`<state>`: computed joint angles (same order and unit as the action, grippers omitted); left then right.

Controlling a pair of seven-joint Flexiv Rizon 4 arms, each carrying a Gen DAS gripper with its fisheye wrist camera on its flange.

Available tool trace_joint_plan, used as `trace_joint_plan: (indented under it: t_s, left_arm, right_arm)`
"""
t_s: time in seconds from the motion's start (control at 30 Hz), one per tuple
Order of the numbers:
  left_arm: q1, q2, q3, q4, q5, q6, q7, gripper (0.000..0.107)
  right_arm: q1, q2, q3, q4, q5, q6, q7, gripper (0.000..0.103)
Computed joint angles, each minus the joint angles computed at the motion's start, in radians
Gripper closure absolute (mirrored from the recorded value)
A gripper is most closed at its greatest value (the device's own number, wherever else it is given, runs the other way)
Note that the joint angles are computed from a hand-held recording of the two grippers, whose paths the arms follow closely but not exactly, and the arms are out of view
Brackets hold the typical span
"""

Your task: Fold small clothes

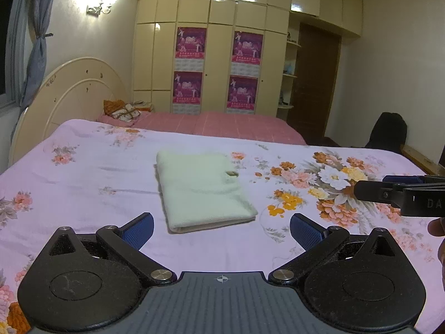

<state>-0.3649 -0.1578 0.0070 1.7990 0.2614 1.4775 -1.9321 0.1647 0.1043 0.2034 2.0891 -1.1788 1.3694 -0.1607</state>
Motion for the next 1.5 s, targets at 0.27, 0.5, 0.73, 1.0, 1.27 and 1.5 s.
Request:
trace_joint_plan:
  t_s: [0.27,0.5,0.73,1.0,1.27,1.5]
  left_arm:
    - [-0.003,0.001,0.002,-0.011,0.019,-0.016,-0.012,0.004]
    - [0.004,-0.001,-0.006,-0.011,0.011,-0.014,-0.006,0.004]
    - [0.001,-0.005,0.000,-0.018,0.015,-0.017,-0.009,0.004]
    - [0.000,-0.009,0.003,-0.025,0.024,-0.021,-0.011,0.004]
    - [-0.003,-0.017,0.002,-0.033,0.017,-0.013,0.005,0.004]
    - [-0.009,-0.023,0.006,-0.039,0.013,-0.014,0.011,0.004]
  right_arm:
    - [-0.001,-0.006,0.000,-0.007,-0.027,0.010,0.036,0.017]
    - [0.009,-0.008,-0.001,-0.009,-0.019,0.000,0.033,0.017]
    - [0.003,-0.008,-0.006,-0.009,-0.048,0.010,0.058,0.017]
    - [0.000,-0.004,-0.007,-0.005,-0.034,0.012,0.044,0.017]
    - [0.001,-0.003,-0.004,-0.005,-0.014,0.009,0.022,0.017]
    - [0.001,-0.004,-0.003,-0.006,-0.010,0.006,0.019,0.017]
